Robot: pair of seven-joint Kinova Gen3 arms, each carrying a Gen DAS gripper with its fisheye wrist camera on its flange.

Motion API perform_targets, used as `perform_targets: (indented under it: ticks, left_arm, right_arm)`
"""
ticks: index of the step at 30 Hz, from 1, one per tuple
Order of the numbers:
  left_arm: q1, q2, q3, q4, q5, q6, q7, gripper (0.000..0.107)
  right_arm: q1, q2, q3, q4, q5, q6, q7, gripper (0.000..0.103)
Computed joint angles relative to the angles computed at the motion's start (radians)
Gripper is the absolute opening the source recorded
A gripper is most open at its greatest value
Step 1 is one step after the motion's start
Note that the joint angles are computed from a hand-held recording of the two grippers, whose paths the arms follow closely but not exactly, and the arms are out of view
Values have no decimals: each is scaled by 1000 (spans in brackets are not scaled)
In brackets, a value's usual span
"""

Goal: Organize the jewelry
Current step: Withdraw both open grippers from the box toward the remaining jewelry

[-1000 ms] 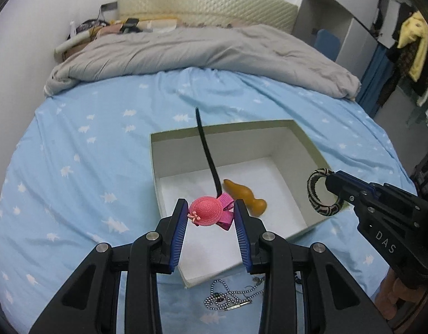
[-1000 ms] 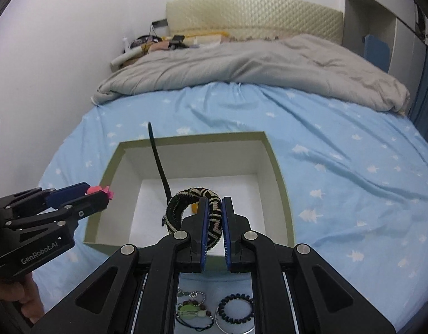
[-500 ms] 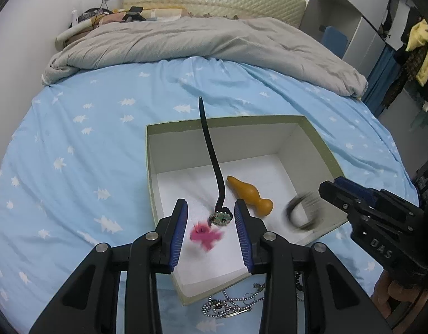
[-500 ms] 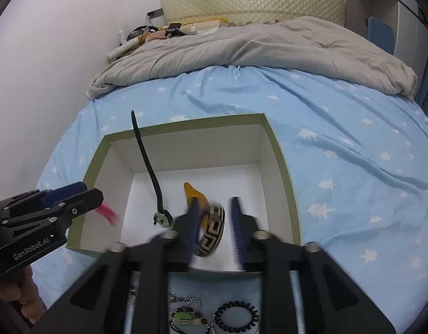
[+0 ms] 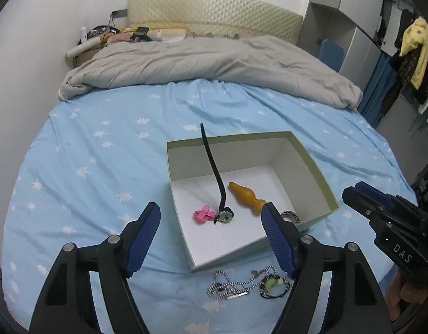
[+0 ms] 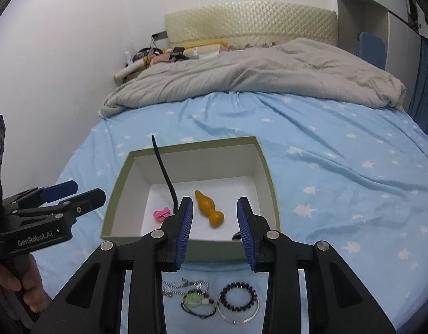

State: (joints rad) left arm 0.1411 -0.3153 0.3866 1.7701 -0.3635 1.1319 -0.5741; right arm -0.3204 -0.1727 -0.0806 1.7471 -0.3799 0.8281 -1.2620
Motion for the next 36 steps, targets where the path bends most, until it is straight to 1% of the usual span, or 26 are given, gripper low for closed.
perform_targets:
  ticks: [4,6,8,12,18,21,27,31,36]
  left_arm:
    - [-2,-55,47,5,-7,25,28,75]
    - [-11,-94,80,19,-7,27,43,75]
    - [-36,-131,132,29,-11,36,63,75]
    - [-77,-205,189,49,21,29,65,75]
    - [-152,-323,275,71,86,25,49,75]
    - [-186,-385,300,93,134,20,47,75]
    - [-227,-487,326,157,248,-12,38,75]
    - [-250,-533,337,205,323,-36,20,75]
    - [-280,-579,348,255,412,-70,-13,74]
  right_arm:
    - [-5,-81,20,54,-22,-5,20,31]
    - [-16,-118,36,81,-38,-9,36,31]
    - [-27,-162,48,117,-47,-19,50,31]
    - [-58,-249,76,190,-68,-41,74,31]
    - [-81,-355,93,270,-60,-62,63,31]
    - [-101,-402,110,312,-58,-71,57,31]
    - [-121,-490,120,397,-32,-75,46,34]
    - [-133,-537,124,455,-14,-77,46,34]
    - [-135,-569,134,511,2,-84,41,35]
